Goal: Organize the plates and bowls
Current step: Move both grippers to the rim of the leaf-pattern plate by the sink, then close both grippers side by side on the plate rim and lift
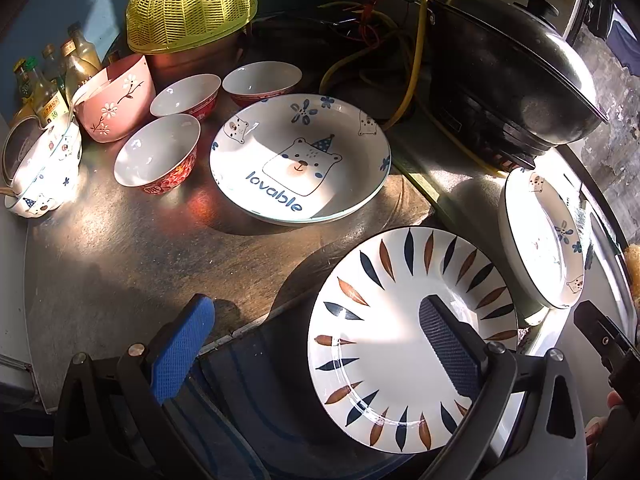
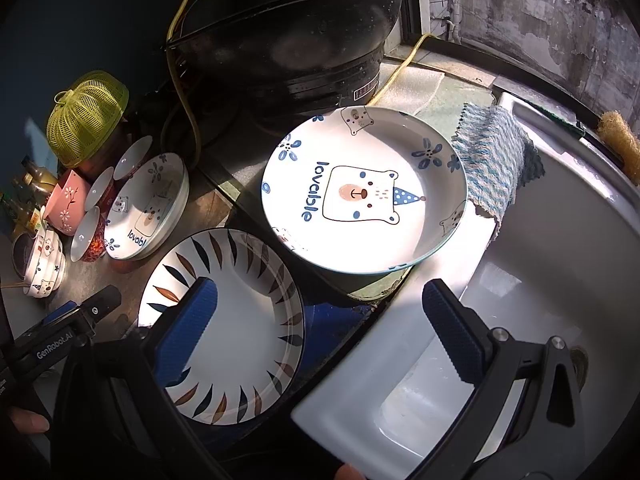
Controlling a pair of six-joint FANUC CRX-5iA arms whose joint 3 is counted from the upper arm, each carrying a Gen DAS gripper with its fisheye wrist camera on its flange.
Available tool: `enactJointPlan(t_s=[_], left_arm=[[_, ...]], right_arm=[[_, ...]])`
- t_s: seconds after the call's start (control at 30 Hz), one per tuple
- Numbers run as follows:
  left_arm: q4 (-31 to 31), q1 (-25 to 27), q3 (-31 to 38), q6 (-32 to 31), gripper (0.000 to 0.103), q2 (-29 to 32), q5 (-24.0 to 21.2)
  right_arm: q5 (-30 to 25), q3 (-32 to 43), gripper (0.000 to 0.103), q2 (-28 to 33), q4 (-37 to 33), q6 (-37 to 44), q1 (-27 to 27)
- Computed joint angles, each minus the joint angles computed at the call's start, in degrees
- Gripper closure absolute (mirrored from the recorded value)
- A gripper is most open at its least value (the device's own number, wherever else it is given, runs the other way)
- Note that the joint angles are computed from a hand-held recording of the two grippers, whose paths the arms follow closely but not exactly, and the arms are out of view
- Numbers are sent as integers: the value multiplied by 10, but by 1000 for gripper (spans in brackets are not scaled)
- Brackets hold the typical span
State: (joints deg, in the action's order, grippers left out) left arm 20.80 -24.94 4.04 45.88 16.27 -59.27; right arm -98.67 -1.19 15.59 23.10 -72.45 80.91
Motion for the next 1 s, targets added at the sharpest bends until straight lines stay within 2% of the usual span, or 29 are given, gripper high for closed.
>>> enactJointPlan(t_s=[0.2, 0.27, 0.47, 0.63, 0.73, 0.8, 0.83, 0.9, 0.93, 1.0], left_arm=[[2, -1, -5, -4, 0, -3, 10], [18, -3, -35, -31, 0, -16, 65], [62, 5, -54, -97, 0, -13, 90], [161, 26, -79, -196, 0, 0, 77], [167, 39, -57, -190, 0, 27, 31], [193, 47, -52, -197, 0, 45, 0], [205, 50, -51, -199, 1, 53, -11], [228, 57, -45, -206, 1, 69, -40], [237, 59, -43, -209, 3, 75, -49], [241, 60, -36, -209, 8, 87, -64]], right_arm=[[4, -5, 0, -2, 4, -2, 1], [7, -8, 0, -3, 6, -4, 1], [34, -38, 0, -13, 33, -32, 12], [78, -90, 0, -27, 90, -80, 29], [121, -136, 4, -38, 140, -118, 38], [158, -170, 16, -48, 169, -142, 38], [176, -185, 19, -53, 180, -154, 38], [202, -207, 33, -57, 193, -178, 38], [211, -214, 36, -58, 195, -188, 38], [224, -223, 51, -59, 195, -201, 38]])
